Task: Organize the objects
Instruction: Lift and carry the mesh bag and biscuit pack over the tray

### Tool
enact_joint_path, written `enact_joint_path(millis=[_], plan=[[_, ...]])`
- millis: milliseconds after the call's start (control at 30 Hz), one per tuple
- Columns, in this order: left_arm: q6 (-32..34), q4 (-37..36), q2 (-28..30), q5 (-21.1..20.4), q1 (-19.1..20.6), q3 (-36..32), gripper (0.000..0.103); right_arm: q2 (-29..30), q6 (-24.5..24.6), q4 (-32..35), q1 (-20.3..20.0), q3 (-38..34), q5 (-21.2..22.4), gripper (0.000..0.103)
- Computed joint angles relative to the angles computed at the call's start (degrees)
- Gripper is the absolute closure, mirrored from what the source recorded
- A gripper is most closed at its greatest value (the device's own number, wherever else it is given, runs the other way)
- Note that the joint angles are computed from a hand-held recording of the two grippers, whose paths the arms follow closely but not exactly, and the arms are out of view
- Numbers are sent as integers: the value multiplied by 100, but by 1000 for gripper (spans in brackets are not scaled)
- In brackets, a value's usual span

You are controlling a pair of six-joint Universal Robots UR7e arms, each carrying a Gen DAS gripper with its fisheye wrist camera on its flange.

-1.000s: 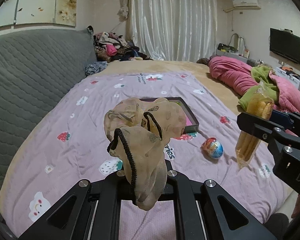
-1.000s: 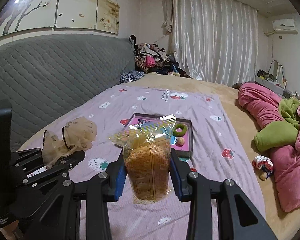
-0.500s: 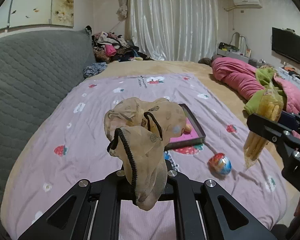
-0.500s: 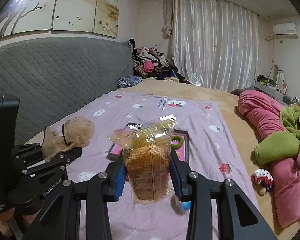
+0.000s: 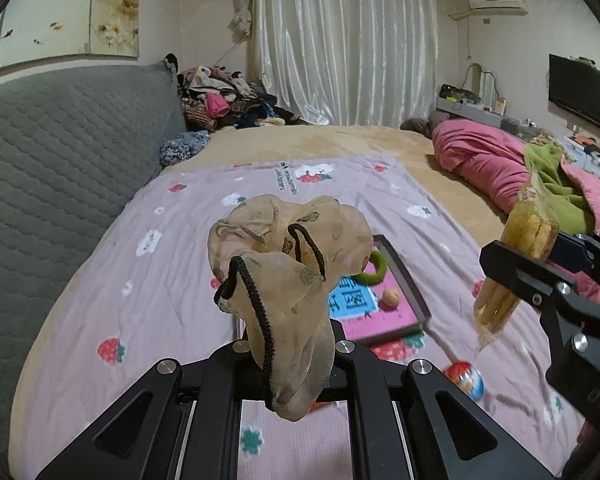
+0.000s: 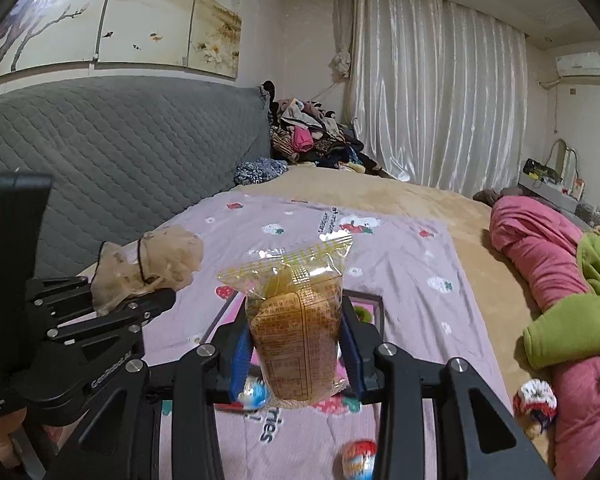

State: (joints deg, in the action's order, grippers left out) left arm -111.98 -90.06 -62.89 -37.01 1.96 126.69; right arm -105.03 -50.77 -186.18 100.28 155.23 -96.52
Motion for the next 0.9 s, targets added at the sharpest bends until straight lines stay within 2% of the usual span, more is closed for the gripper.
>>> enact_joint_path(millis=[233, 433, 500, 633, 700, 833, 900], plan=[[720, -627, 14, 599, 740, 10, 93, 1161, -54, -792, -62, -418, -24, 63], [1828, -1875, 219, 1104, 1377, 70, 93, 1795, -55, -1217, -314, -750, 186, 63], [2203, -2503, 270, 1206, 1579, 157, 93, 2029, -66, -1422, -375, -823, 265, 63], [2703, -3438, 426, 1371, 1936, 299, 93, 2531, 40, -1757, -439, -949, 364, 63], [2841, -3630, 587, 1481, 2066, 308, 93, 2752, 108, -1848, -479, -1016, 354, 63], [3370, -4570, 998, 1667, 2328, 432, 93, 3471, 148, -2714, -500, -1056, 59, 64], [3403, -4893, 1157, 1743, 2423, 544, 93, 3906, 23, -3158, -608, -1081, 53, 64]])
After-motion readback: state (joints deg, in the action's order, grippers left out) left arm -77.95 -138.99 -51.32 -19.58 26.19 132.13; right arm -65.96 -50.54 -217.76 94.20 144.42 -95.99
